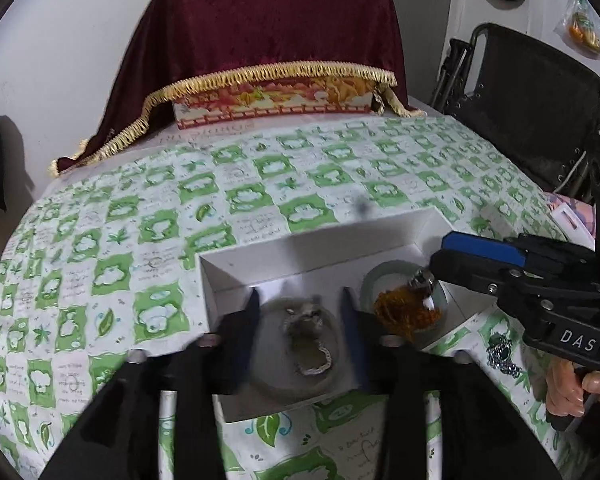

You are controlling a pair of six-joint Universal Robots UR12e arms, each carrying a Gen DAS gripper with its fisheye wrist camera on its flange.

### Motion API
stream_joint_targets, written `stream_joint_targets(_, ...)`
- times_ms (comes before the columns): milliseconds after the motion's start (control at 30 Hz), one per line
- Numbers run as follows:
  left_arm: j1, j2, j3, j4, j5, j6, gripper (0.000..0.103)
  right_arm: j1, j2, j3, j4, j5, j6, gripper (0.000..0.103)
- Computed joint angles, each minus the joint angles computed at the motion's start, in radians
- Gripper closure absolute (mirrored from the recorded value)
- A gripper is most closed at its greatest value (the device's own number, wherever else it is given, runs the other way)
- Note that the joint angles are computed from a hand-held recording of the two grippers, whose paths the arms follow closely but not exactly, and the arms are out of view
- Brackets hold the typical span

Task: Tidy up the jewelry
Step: 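Carry both silver rings into the white box and open both grippers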

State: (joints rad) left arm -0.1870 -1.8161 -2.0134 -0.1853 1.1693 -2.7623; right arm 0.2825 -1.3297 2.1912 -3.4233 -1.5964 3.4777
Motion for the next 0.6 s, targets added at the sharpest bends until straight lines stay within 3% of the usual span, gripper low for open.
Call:
stream_joint_targets(167,0.015,0.015,-0.019,0.056,-0.024,-0.037,0.03,-0.001,-0.005,0.014,-0.032,-0.012,0.008,0.075)
stream_joint_targets(600,0.022,0.03,-0.056,0.166,0.034,-0.091,0.004,0.003,-0.025,0.053,-0.115,-0.06,0.039,0.065)
